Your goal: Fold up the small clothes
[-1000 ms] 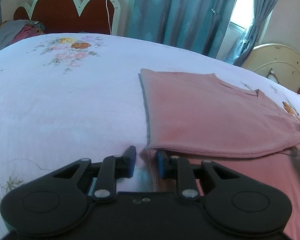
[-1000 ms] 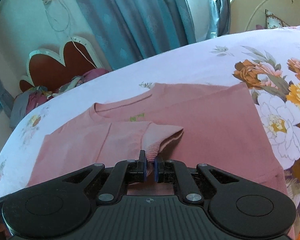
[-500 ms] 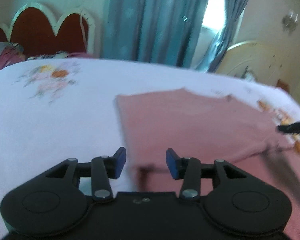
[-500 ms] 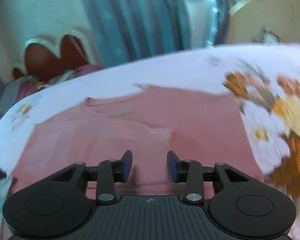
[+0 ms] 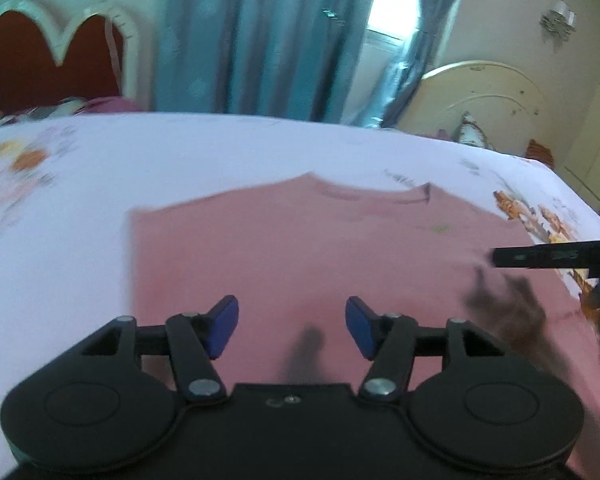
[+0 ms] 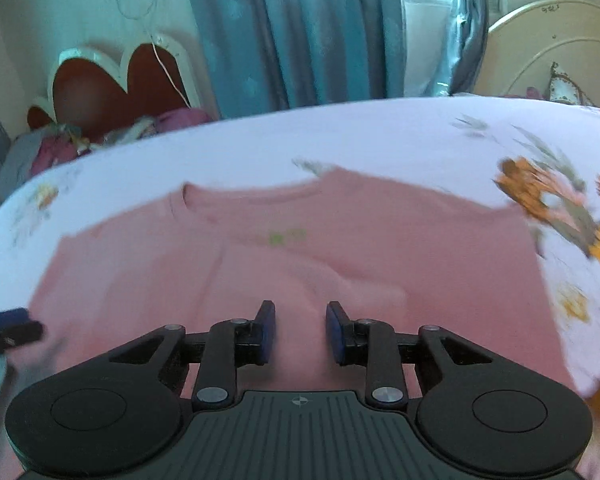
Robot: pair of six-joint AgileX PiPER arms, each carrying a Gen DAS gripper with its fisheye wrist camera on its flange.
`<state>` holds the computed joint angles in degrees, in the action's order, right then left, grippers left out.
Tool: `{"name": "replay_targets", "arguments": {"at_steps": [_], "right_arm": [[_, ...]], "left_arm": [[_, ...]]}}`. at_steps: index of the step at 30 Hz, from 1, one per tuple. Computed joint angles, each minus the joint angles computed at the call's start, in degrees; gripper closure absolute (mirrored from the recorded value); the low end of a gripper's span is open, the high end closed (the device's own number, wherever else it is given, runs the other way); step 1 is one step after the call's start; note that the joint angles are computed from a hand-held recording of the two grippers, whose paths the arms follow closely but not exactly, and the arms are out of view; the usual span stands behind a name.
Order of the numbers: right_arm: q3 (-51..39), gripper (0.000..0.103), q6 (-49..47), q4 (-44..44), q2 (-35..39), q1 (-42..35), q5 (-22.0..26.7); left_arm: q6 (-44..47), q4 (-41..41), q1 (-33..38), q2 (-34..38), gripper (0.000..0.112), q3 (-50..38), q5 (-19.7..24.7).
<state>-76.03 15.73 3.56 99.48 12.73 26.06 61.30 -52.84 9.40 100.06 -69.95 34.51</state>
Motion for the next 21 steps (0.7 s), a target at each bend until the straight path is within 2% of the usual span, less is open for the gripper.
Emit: {"name": "replay_targets", "arguments": {"at_steps": [3,5,6,8,9,11,14,18,21], "right_arm": [[-5.25,0.074,2.73,-2.86,5.18,0.0,2.97],[-5.51,0.079,5.81,-5.89,6.06,-1.45,4.92],[-4.68,0.09,4.42,-3.96,5.46,-2.55,4.67],[-2.99,0.09,-1.59,1.85,3.77,-4.15,3.31],[-2.49,0.089,-3.82,3.75,3.43,-4.4,2.04],[-4.42,0.089,-6.26,6.74,4.95,-4.37,2.11],[-9.67,0.089,-0.35,-0.78,8.81,-3.73,4.04],[-19.98,0.089,2.03,-3.53,15.72,-4.94,9.96],[-22.78,0.089,1.92,-3.97,17.13,-5.14,11.85]], "left_arm": [[-7.57,6.84,-3.41,6.43,0.053,-5.93,-0.23],[-5.1,5.53,-2.21,6.67,0.052,-4.8,-0.54],[-5.01,5.79,-1.38,6.33,0.054,-4.96,0.3],[-4.34,5.59,-0.41,5.99,0.051,-5.61,0.12],[-4.85,5.36,0.33,7.3,0.051,-7.72,1.57],[-11.09,9.96,0.61,11.0,0.052,-13.79,3.74],[-17.8,15.46,0.92,16.97,0.052,-23.01,3.57],[-25.16,19.3,1.87,27.07,0.052,-39.71,10.17],[-25.71,20.74,1.64,26.65,0.053,-40.61,11.06]]}}
